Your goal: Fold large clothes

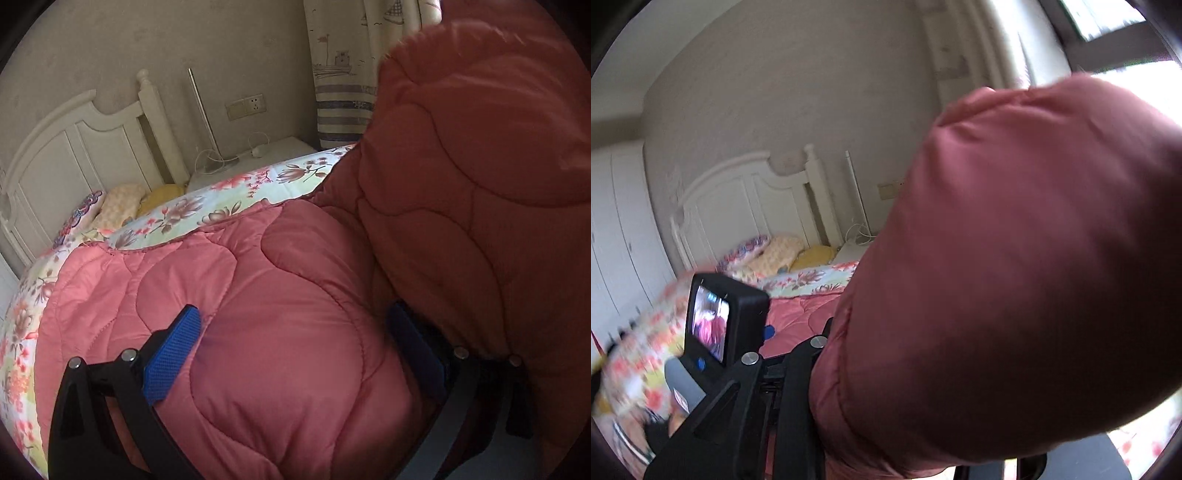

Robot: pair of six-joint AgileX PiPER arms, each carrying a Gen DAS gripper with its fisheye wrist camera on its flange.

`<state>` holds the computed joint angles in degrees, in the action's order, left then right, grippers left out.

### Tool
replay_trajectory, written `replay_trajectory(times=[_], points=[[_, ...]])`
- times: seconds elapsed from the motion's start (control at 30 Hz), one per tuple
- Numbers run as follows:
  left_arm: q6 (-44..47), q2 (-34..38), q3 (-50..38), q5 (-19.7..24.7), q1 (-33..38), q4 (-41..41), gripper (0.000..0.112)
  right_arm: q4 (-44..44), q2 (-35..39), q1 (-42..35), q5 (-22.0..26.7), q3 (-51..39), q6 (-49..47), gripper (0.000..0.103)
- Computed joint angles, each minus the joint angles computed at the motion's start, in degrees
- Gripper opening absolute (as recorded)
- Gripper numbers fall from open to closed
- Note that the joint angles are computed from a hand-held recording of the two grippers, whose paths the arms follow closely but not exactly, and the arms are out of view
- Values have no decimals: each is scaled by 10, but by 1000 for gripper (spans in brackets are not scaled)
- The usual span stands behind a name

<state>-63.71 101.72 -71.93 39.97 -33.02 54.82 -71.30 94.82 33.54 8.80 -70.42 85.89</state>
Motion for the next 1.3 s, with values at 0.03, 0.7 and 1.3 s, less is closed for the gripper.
replay_trajectory(times=[0.03,0.7,1.3], points=[[21,0,-6,6,1,-18,101,14,2,10,18,-7,-22,37],[775,-331,224,-112,560,-793,98,-10,356,307,428,-396,-597,53],[704,-112,-207,104,290,-598,101,-166,380,298,458,-313,-510,58]])
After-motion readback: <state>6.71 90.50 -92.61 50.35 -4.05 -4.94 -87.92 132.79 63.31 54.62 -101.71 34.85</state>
